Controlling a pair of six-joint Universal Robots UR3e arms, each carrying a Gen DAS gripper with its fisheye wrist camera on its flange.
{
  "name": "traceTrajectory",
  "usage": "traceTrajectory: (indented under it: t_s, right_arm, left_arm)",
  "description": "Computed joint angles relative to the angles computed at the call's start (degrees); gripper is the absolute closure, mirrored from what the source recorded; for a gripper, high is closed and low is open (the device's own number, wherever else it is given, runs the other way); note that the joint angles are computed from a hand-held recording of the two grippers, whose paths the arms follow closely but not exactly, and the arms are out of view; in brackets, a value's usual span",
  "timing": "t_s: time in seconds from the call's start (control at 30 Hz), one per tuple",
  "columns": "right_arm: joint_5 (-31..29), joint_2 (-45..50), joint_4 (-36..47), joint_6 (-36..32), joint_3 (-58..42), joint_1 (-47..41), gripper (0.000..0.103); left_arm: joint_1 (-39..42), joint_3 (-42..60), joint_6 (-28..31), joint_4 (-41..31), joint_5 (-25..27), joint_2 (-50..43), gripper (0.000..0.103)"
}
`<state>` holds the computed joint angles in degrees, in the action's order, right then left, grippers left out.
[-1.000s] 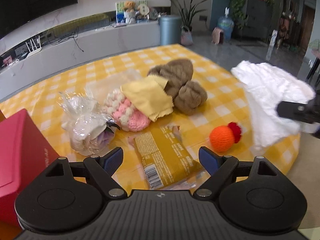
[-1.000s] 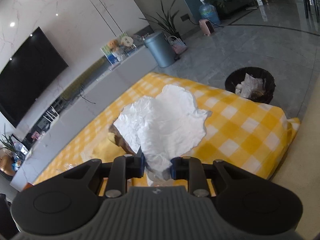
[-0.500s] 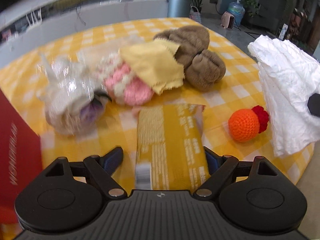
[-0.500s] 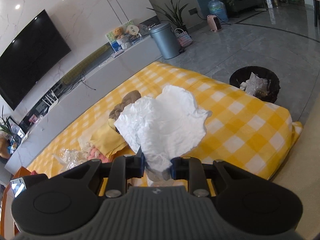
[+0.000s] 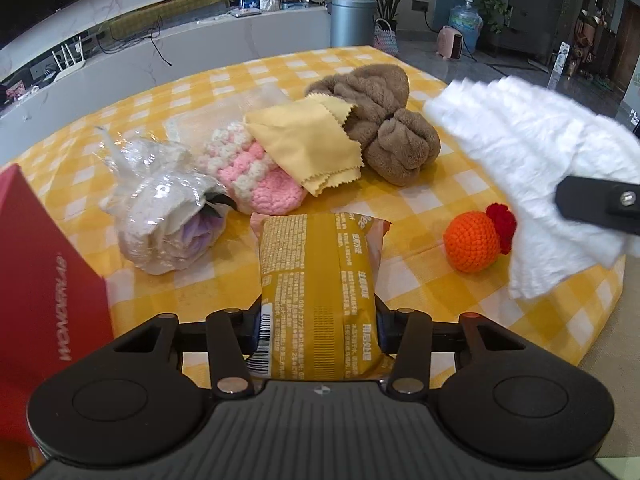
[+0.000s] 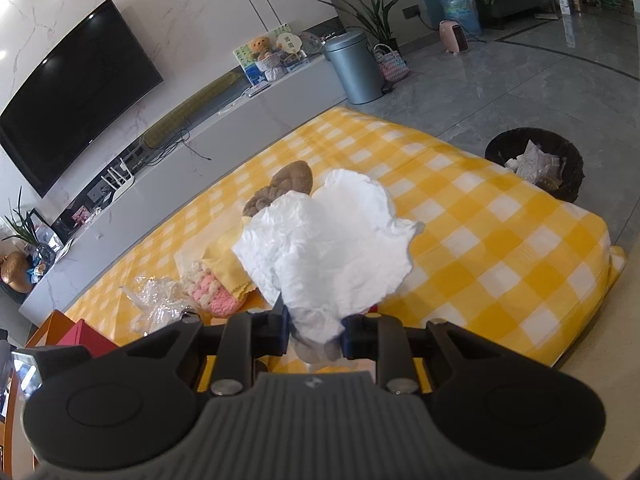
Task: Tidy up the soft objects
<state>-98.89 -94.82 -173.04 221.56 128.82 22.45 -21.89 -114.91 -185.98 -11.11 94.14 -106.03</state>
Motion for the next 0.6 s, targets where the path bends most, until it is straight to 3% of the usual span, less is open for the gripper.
traceTrajectory:
  t_s: [0.23, 0.6]
  right_arm:
    - [-1.5, 1.4, 1.1, -0.7, -3.1, 2.7, 0.081]
    - [-11.3, 2.5, 3.2, 0.4, -9.9, 10.9, 0.081]
  left_arm:
    - [1.9, -2.2, -0.2, -1.6, -2.2, 5.6, 0.049]
    - [5.9, -7.2, 3.4, -5.2, -7.3, 19.1, 0.049]
